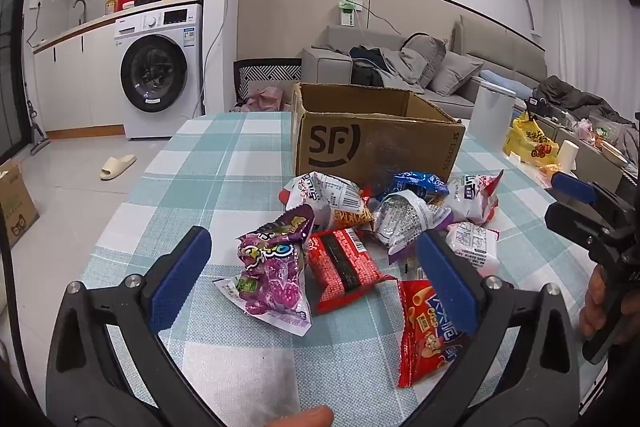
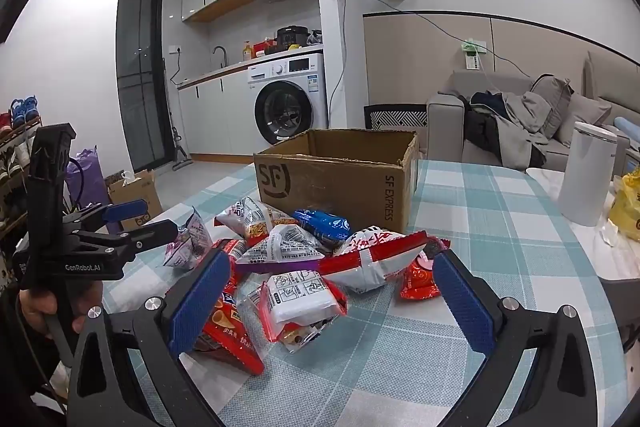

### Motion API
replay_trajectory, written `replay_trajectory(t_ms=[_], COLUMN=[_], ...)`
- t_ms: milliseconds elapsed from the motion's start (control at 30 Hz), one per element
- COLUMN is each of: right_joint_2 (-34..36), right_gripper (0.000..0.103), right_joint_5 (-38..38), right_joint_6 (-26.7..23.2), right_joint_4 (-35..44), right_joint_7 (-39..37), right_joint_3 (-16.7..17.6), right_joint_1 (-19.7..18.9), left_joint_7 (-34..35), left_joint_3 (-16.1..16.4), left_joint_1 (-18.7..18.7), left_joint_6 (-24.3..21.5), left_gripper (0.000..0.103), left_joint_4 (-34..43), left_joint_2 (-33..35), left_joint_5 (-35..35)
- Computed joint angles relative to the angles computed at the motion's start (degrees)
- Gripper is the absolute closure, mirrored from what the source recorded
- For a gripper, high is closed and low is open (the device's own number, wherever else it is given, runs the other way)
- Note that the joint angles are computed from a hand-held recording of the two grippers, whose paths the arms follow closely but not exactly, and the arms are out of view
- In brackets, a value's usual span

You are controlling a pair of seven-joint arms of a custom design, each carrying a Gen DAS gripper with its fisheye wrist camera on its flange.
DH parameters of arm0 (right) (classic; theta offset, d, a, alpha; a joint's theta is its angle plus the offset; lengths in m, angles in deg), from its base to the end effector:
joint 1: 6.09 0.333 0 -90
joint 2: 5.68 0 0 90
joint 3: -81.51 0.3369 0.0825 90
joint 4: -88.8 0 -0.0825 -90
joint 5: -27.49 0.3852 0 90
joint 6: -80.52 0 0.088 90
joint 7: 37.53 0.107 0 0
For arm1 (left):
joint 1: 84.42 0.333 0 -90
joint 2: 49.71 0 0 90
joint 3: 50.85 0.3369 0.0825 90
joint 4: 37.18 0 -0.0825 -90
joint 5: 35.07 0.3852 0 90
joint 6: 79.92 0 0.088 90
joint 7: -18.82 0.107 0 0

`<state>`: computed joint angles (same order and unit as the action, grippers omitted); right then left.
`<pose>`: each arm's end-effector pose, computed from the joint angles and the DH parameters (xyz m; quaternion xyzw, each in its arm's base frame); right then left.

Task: Organize snacks

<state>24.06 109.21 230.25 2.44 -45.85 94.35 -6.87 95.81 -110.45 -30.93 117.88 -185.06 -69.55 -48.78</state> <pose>0.7379 0.1016 0.4369 -0.7598 0.3353 -0.1884 0.5242 0.4731 -0.0520 0.4739 -0.6731 0.5256 -0.3514 0.3836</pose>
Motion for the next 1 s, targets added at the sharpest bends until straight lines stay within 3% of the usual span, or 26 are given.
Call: replay_trajectory(t_ms=[1000], right_joint_2=[0.04], right_gripper=[0.0], right_joint_5=[-0.06], right_joint_6=[0.22], right_joint_4=[-0.07], right_joint_7=[-0.04], right_joint_3=[0.09], right_joint_1=[0.02], left_joint_7=[0.47], left_joint_3=[0.7], left_joint_1=[-0.62], left_joint_6=[-0.25], left_gripper=[0.001], left_joint_4=[0.18], left_joint_2=[0.46], left_joint_5=[-0.15])
